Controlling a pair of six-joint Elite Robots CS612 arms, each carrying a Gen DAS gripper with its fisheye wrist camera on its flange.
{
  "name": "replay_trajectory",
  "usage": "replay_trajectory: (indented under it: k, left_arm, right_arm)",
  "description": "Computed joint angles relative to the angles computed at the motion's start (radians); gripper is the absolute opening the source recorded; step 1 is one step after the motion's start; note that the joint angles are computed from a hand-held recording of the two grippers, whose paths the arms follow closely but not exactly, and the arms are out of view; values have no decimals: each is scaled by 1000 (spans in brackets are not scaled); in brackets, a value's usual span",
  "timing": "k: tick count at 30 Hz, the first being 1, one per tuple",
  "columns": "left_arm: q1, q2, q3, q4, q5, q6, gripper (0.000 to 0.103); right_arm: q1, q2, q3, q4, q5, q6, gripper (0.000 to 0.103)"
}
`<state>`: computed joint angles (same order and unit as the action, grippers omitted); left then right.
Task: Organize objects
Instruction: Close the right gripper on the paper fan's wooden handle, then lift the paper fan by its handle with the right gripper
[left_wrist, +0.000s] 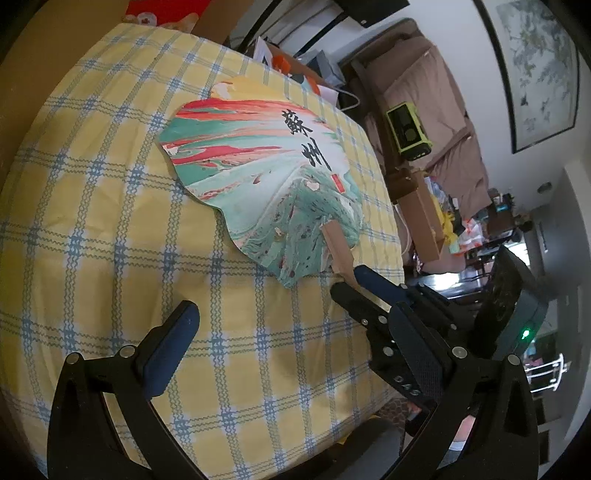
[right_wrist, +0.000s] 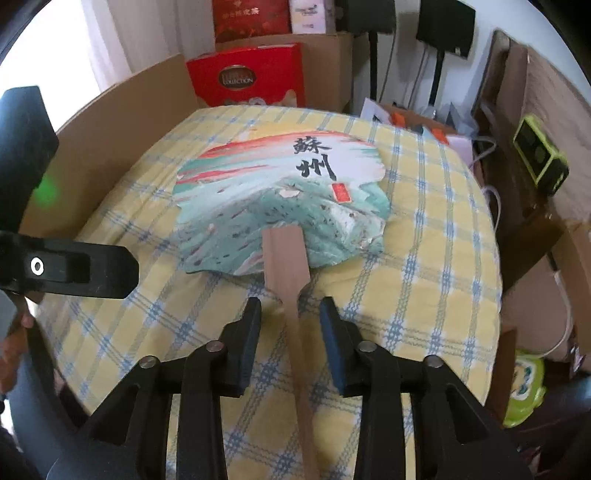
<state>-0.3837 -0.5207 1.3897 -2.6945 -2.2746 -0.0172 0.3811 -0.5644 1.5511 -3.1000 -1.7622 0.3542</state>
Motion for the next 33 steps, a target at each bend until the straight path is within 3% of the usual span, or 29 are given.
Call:
replay_trajectory:
  k: [2,6,10,14,17,18,20,21,23,25,26,33]
  left_arm:
    - [-1,-1,2,0,1,0,102]
    - [-3,-5,6,2,8,-14,102]
    - [-2,-5,6,31,-20,4,102]
    - [-2,2,1,27,-64,-14,101]
    - [3,15,-11,5,-119,-62,88]
    - [5,24,-19,-1,-146,-85,78]
    - [6,34,-34,14,-160,-109,67]
    - [5,36,-38,20,-155,-118,67]
    - [5,35,-36,18,-148,-122,67]
    - [5,30,-27,7,-125,-116,68]
    - [4,28,-25,7,-118,-113,69]
    - [3,21,-19,7,-101,-103,78]
  right_arm:
    - [-14,-6,7,1,49,57,10]
    - [-34,-12,29,-59,142,114,9]
    - [-47,-21,51,-126,241,162,8]
    - [-47,-35,62,-164,297,168,7]
    - [-32,-42,55,-146,280,143,7]
    - [-26,-43,52,-134,266,135,7]
    - [-8,-46,43,-87,185,122,8]
    - [-2,-47,41,-72,153,115,9]
    - [-2,-44,45,-70,153,122,10]
    - [-1,-35,35,-48,145,124,25]
    - [1,-30,29,-40,138,119,28]
    - [12,3,-29,34,85,78,28]
